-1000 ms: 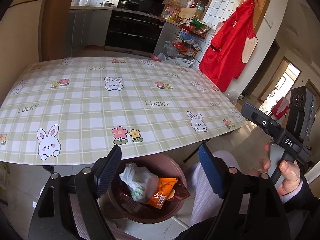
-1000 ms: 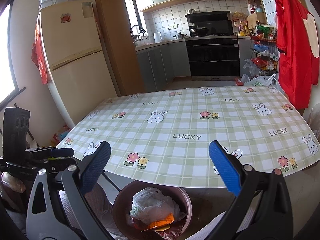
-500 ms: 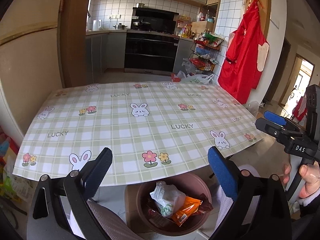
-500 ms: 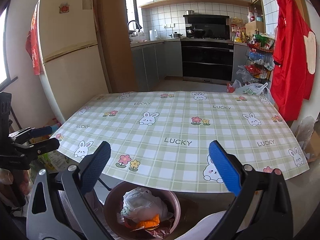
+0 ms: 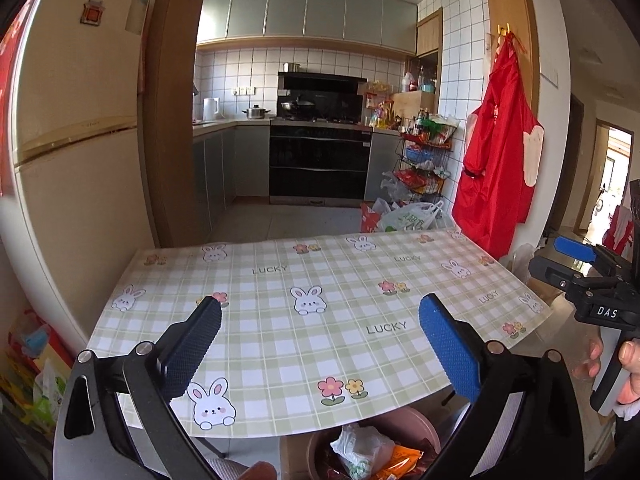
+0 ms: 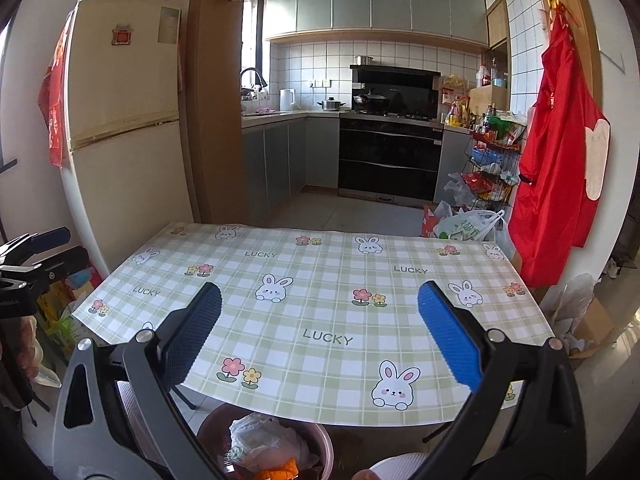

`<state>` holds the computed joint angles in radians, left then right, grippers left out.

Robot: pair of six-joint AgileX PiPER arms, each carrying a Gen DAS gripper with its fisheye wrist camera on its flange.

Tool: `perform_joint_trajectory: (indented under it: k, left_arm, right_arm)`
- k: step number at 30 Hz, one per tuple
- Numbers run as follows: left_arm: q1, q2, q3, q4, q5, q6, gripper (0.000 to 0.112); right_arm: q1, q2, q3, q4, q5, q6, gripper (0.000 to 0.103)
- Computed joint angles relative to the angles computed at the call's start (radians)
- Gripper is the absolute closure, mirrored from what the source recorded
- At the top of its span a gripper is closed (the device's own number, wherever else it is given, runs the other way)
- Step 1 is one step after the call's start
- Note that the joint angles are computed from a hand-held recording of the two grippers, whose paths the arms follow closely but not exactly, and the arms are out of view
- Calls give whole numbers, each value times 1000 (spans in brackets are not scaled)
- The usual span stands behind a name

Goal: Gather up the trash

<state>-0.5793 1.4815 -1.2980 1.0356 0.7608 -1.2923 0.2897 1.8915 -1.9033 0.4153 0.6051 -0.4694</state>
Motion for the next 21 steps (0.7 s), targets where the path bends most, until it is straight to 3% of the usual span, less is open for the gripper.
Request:
perform_joint_trajectory:
  k: [10,21]
  left_arm:
    - [-24,14,-87,13,50,60,15]
    - [-22,21,-94,-8,44,67,15]
  right_arm:
    - [7,8,-64,-68,28,82,6]
    - [10,9,-63,-102,24,121,6]
